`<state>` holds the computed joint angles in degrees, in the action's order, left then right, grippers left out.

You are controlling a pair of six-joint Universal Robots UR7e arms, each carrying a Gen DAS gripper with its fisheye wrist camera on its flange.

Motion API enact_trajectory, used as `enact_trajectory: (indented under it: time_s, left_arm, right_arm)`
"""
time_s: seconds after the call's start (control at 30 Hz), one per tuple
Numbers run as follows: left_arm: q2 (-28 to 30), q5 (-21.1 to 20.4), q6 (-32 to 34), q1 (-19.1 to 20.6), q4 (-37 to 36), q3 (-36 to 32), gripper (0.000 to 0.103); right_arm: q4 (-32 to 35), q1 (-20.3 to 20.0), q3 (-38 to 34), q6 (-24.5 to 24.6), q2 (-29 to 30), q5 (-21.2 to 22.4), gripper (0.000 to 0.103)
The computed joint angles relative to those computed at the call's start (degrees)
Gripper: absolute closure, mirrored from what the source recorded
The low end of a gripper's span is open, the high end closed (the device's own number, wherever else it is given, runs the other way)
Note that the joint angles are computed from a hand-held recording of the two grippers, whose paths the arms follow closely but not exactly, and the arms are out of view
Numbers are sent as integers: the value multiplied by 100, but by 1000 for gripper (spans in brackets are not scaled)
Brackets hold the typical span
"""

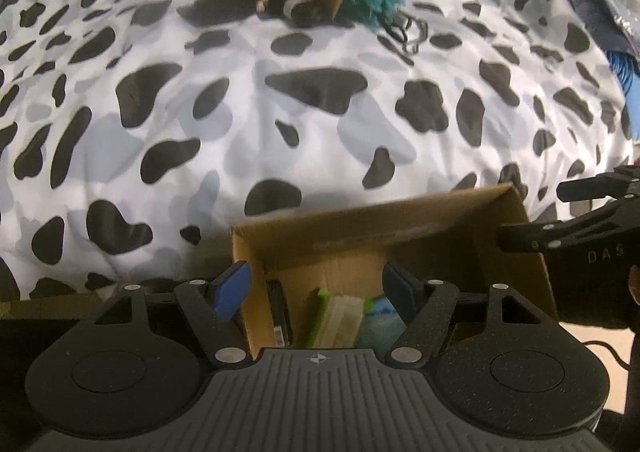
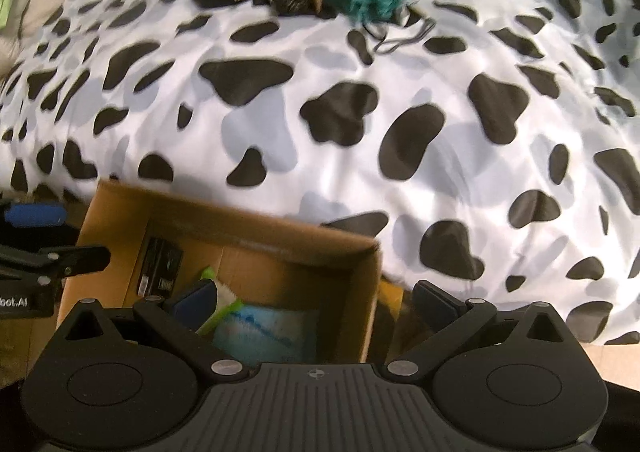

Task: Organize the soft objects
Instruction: 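Move both open tools back toward the remaining items on the bedspread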

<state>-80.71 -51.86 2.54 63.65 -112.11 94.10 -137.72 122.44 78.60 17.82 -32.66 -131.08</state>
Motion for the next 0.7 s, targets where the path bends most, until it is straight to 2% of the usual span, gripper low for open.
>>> enact_trajectory:
  time_s: [0.17,0.27,0.4,0.6,0.7]
  left_arm:
    - [-72,-34,167,-24,-598,148,31]
    - [-107,5,333,-56,-977,265,31]
    - [-112,60,527,-87,-1289,350,31]
    - [-71,15,876,-79,-1774,376,29]
    - [-43,-24,1050,-71,-2073,398,20]
  right_arm:
    - [-834,48,174,-205,-14,-314,0]
    - [-1507,80,273,-513,12,-478,0]
    - [-2085,112,279,-836,86,-690,0]
    - [-2528,92,225,-1175,156,-843,0]
    - [-2631,70,153,-1317,203,-952,0]
